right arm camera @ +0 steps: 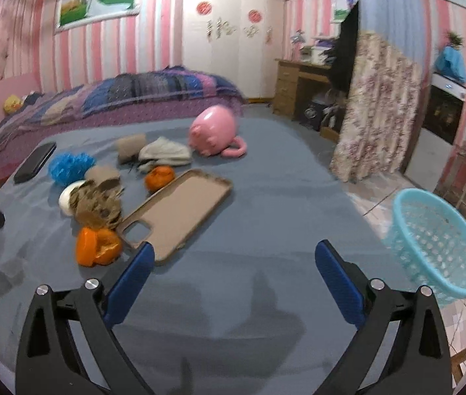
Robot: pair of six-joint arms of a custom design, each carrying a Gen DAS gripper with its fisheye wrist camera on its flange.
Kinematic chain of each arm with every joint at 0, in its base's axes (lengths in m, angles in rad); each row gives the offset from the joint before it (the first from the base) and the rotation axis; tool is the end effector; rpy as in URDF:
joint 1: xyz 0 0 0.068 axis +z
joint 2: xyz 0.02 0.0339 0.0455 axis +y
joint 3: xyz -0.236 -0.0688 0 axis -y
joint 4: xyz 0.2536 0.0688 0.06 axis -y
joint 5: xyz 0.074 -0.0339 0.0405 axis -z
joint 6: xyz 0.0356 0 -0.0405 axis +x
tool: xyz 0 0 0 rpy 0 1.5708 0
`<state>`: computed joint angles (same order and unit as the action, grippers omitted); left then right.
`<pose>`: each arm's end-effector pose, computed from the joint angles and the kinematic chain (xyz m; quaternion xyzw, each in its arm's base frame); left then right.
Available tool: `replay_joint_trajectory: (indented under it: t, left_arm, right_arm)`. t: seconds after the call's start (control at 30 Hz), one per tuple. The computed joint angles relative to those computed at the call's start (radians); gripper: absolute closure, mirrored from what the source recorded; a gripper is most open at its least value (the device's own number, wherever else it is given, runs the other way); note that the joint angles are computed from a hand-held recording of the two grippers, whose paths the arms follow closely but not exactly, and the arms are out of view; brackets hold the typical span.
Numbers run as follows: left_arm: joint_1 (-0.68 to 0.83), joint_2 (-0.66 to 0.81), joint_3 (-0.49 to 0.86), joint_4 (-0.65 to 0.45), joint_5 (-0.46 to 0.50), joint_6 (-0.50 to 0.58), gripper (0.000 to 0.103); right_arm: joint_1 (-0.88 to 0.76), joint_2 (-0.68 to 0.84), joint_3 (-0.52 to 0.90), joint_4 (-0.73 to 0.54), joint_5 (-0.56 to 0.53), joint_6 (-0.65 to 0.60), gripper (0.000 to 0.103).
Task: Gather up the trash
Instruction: 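Grasp an orange peel with the right gripper while the left gripper grasps another peel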
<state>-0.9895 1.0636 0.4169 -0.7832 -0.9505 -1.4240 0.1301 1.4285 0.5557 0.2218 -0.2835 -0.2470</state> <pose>0.1105 -0.1155 0.1211 -0.2226 0.8592 0.1040 0.4488 0.2779 0.0464 0.1258 -0.2279 0.8596 0.1007 0.4460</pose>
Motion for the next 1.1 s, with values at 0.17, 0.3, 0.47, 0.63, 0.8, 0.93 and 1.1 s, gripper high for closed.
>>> replay_joint_trajectory:
  t: [0.17,0.3,0.47,0.63,0.8,0.93,1.1]
  left_arm:
    - [0.006,-0.06,-0.03,-0.072,-0.024,-0.026,0.005]
    - [0.028,-0.14,-0.074,-0.057,-0.013,0.009,0.005]
    - [0.039,-0.134,-0.078,-0.032,-0.013,0.041,0.005]
    - [0.044,-0.118,-0.071,-0.008,-0.004,0.063,0.005]
    - [0.049,-0.055,-0.038,0.028,0.007,0.087,0.005]
    - [0.049,0.005,-0.002,0.076,0.018,0.116,0.006]
    - [0.057,0.128,0.06,0.206,0.041,0.201,0.006]
  right_arm:
    - [0.095,0.051,0.03,-0.021,-0.012,-0.007,0.018]
    - [0.148,0.103,0.073,-0.072,-0.025,-0.02,0.038]
    - [0.182,0.156,0.123,-0.122,-0.063,-0.031,0.054]
    - [0.196,0.189,0.171,-0.187,-0.134,-0.055,0.07]
    - [0.222,0.211,0.202,-0.233,-0.151,-0.081,0.088]
    - [0.189,0.175,0.195,-0.24,-0.183,-0.088,0.091]
    - [0.079,0.121,0.193,-0.243,-0.218,-0.088,0.091]
